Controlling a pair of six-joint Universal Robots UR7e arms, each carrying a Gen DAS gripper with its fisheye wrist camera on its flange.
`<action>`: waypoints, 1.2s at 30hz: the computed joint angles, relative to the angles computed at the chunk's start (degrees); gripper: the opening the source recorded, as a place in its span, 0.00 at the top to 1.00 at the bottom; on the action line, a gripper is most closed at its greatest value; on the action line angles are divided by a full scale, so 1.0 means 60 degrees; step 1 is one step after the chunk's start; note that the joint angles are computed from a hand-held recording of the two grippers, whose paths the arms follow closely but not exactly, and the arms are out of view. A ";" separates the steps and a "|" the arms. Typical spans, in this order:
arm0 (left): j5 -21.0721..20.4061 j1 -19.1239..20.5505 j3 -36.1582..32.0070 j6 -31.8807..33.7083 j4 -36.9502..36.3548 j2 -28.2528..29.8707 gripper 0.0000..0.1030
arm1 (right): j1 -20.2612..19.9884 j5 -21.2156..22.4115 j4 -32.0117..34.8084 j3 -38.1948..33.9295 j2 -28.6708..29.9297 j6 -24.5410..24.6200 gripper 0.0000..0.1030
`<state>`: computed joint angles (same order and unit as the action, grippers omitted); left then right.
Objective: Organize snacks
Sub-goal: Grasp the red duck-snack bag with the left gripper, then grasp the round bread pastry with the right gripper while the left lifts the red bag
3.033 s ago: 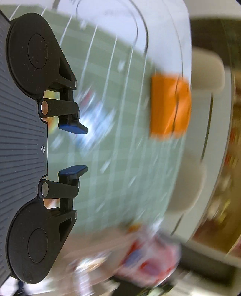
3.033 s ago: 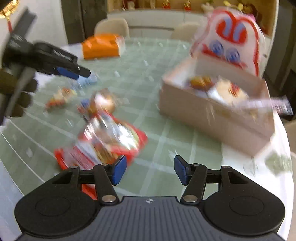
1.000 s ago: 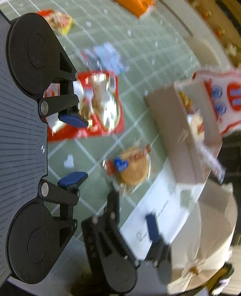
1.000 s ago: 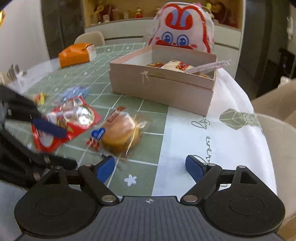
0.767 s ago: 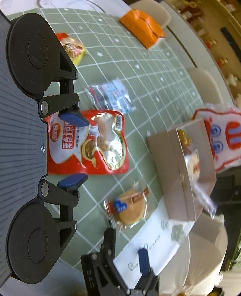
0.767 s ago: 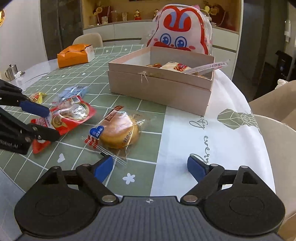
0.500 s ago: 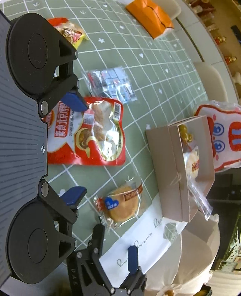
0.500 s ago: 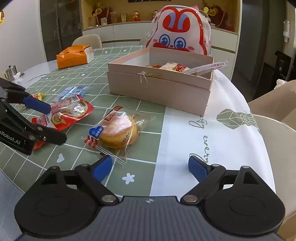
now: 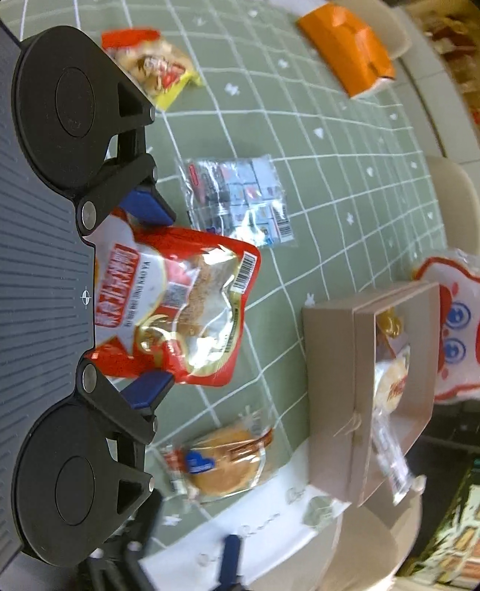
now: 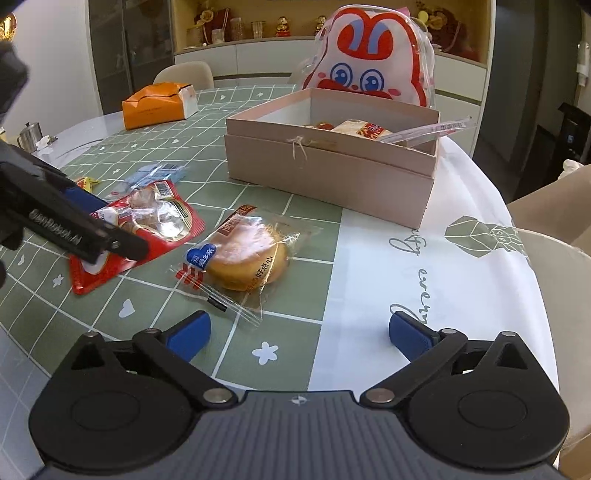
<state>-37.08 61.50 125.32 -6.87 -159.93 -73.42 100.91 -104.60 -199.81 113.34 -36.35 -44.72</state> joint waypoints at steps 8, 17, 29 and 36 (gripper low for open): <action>-0.0504 0.0134 -0.0078 0.0143 -0.0311 -0.0025 0.24 | 0.0011 -0.0029 0.0048 -0.0020 0.0001 -0.0001 0.00; -0.0578 -0.0407 0.0938 -0.1252 -0.0478 -0.0921 0.53 | 0.0585 0.0105 0.2908 -0.1171 -0.0219 0.2658 0.10; -0.1004 -0.0760 0.1611 -0.0862 -0.0431 -0.1093 0.37 | 0.0994 -0.0756 0.2742 -0.1542 0.0334 0.1528 0.45; -0.0247 -0.1209 0.1594 -0.0686 0.0024 -0.0490 0.20 | 0.0758 -0.0561 0.2782 -0.1173 -0.0070 0.1359 0.46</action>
<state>-38.57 54.25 134.89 -10.98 -159.79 -76.36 105.46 -107.96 -183.12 106.30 -36.77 -36.56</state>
